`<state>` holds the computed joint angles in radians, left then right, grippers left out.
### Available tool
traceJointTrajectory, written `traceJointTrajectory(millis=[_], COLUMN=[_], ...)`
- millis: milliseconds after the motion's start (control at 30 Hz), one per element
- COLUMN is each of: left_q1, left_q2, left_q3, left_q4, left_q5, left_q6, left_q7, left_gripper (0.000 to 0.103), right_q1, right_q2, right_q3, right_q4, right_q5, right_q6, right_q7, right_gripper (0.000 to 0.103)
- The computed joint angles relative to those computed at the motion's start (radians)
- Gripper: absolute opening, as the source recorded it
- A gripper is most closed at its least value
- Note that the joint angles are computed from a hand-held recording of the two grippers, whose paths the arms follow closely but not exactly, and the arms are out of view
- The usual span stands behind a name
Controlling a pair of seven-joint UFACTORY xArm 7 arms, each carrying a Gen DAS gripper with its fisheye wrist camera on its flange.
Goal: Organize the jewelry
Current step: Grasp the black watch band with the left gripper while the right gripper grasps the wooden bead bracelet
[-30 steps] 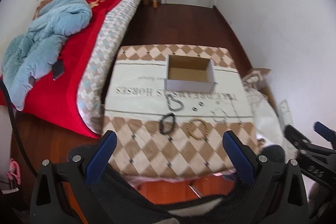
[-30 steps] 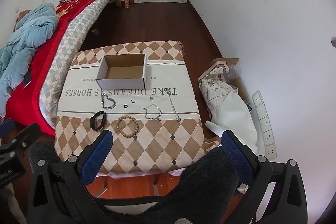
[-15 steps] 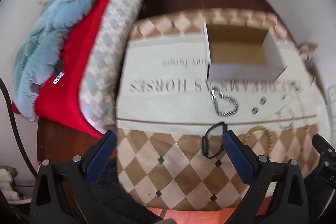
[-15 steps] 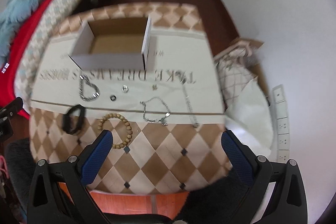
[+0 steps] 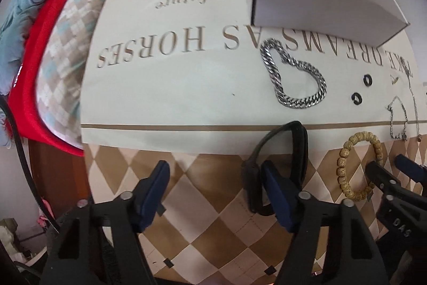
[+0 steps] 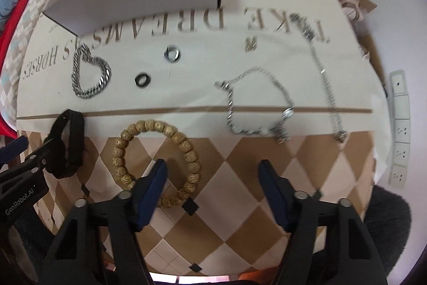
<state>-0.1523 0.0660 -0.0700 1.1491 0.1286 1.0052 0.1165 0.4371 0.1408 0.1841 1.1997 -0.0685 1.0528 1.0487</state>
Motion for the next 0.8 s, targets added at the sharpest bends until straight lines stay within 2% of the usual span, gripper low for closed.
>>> traceJointTrajectory(millis=[33, 67, 100, 133, 200, 367, 400, 433, 533, 600, 800], left_q1=[0.0, 0.0, 0.001, 0.004, 0.006, 0.004, 0.004, 0.004, 0.004, 0.007, 0.013], left_q2=[-0.002, -0.001, 0.003, -0.003, -0.006, -0.019, -0.02, -0.024, -0.015, -0.015, -0.035], left_q3=[-0.001, -0.002, -0.002, -0.001, -0.001, -0.001, -0.001, 0.0, 0.001, 0.004, 0.005], left_q4=[-0.007, -0.01, -0.009, -0.017, -0.025, -0.048, -0.049, -0.055, -0.056, -0.062, -0.077], left_q5=[-0.01, -0.016, -0.026, -0.045, -0.06, -0.04, -0.036, -0.027, -0.012, -0.008, 0.009], left_q6=[-0.005, -0.003, 0.0, -0.015, -0.03, -0.071, -0.074, -0.082, -0.1, -0.107, -0.114], left_q7=[0.011, 0.016, 0.023, 0.033, 0.048, 0.041, 0.039, 0.034, 0.021, 0.017, 0.025], left_gripper=[0.054, 0.042, 0.034, 0.03, 0.012, 0.01, 0.01, 0.01, 0.01, 0.01, 0.01], right_q1=[0.005, 0.008, 0.009, 0.01, 0.012, 0.021, 0.023, 0.026, 0.032, 0.035, 0.038], right_q2=[0.003, 0.004, 0.005, 0.005, -0.001, -0.013, -0.005, -0.006, 0.0, 0.001, -0.002], right_q3=[0.002, 0.003, 0.003, 0.003, 0.003, 0.007, 0.006, 0.007, 0.007, 0.007, 0.007], right_q4=[0.003, 0.005, 0.006, 0.005, -0.004, -0.02, -0.007, -0.005, 0.009, 0.009, 0.014], right_q5=[-0.013, -0.016, -0.018, -0.018, -0.024, -0.055, -0.067, -0.078, -0.097, -0.105, -0.118], right_q6=[-0.001, -0.002, -0.002, -0.003, -0.012, -0.03, -0.028, -0.028, -0.015, -0.015, -0.011], right_q7=[0.002, 0.005, 0.01, 0.011, 0.013, 0.022, 0.025, 0.032, 0.04, 0.043, 0.048], right_gripper=[0.065, 0.065, 0.065, 0.064, 0.064, 0.062, 0.055, 0.043, 0.015, 0.01, 0.01])
